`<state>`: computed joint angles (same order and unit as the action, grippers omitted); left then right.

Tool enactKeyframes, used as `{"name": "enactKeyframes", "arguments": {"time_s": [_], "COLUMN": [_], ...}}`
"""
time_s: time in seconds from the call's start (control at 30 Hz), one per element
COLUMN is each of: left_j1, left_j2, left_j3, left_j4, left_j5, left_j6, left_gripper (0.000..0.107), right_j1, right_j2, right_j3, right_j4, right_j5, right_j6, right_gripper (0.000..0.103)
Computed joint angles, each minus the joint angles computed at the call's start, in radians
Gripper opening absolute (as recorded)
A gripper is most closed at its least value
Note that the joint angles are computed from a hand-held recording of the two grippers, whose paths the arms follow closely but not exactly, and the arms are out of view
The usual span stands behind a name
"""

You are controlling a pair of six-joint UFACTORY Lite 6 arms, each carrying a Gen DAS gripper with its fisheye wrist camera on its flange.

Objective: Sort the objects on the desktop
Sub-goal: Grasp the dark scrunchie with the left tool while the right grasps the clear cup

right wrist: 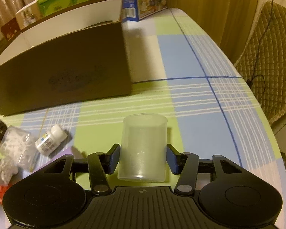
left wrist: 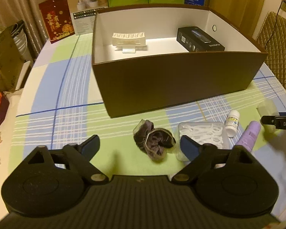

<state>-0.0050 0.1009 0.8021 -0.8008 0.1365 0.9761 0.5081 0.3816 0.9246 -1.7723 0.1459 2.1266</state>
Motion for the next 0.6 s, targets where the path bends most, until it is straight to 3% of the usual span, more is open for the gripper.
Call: {"name": "enactKeyframes", "arguments": {"time_s": [0.17, 0.33, 0.47, 0.6], "left_j1": [0.000, 0.002, -0.006, -0.019], "left_j2": [0.133, 0.232, 0.280, 0.269], "left_j3": [0.095, 0.173, 0.200, 0.158], "left_j4": [-0.202, -0.258, -0.238, -0.377], "left_j5": [0.006, 0.034, 0.043, 0.016], "left_j6": [0.220, 0.301, 0.295, 0.480], "left_gripper": [0.071, 0.059, 0.036, 0.026], "right_j1": [-0.015, -0.015, 0.000, 0.011], "right_j2": [-0.004, -0.012, -0.007, -0.003], "right_j3": [0.000, -0.009, -0.005, -0.002], "right_j4": [0.016, -0.020, 0.063, 0.121], "right_j5": [-0.003, -0.003, 0.015, 0.022], "right_j6": [-0.014, 0.015, -0.101, -0.191], "right_gripper": [0.049, 0.049, 0.048, 0.047]}}
